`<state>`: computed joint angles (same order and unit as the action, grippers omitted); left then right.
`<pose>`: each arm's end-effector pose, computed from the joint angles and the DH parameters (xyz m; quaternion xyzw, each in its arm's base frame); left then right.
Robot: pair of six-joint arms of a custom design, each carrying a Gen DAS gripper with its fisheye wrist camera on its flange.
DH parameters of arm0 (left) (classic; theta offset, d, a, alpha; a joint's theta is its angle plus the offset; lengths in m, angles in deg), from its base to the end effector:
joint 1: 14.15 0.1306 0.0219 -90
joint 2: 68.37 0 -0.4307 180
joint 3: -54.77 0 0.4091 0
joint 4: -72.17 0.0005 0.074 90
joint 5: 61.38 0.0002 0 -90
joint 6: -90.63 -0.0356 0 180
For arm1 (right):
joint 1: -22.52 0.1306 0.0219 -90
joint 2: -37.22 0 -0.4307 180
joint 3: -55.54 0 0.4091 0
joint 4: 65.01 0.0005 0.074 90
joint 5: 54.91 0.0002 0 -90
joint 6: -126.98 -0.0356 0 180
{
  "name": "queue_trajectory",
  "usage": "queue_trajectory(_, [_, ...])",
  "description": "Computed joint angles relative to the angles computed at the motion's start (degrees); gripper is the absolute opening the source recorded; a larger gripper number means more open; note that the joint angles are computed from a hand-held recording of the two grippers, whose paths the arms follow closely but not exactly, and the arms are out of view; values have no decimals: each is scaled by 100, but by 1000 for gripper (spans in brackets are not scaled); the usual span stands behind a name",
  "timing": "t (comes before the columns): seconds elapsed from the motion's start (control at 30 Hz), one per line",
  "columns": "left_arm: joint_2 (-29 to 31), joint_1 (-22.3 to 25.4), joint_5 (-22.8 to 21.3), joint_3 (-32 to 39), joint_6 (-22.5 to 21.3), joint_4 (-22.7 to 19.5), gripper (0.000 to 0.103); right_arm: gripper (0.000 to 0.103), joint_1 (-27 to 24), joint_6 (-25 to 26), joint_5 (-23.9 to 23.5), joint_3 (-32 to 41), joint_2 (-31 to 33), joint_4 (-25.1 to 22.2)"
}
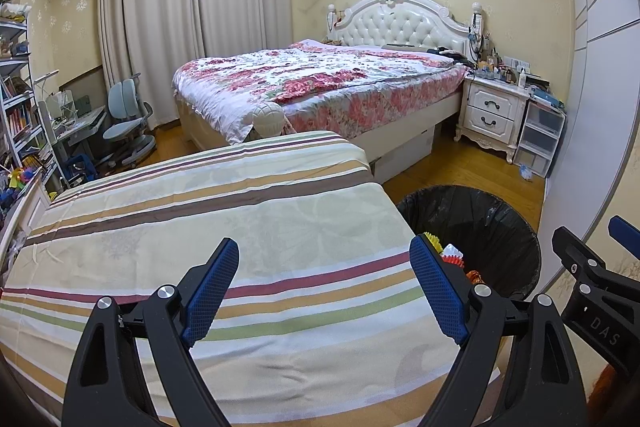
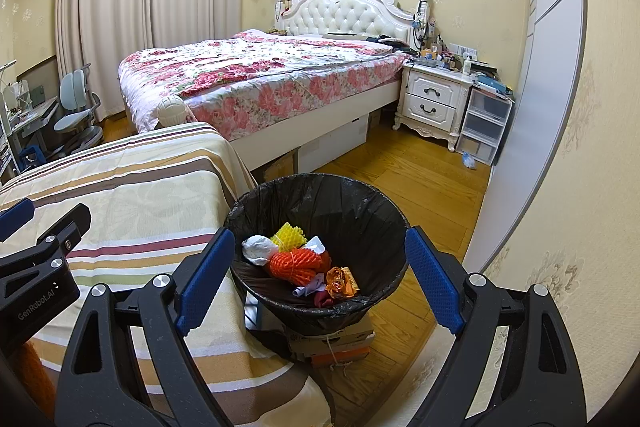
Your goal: Collect trash
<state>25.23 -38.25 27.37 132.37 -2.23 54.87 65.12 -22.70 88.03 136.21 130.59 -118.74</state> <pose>0.4873 -0.2177 0.3874 0.2001 0.8570 -0.0781 0.4685 0.3761 0.3065 0.3830 0.2202 0.8531 -0.1314 0.4545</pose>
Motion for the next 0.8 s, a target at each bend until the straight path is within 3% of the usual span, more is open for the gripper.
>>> queue_trajectory(0.8, [-9, -32, -27, -40, 18, 36, 85, 85, 12, -18, 1, 5, 5, -15])
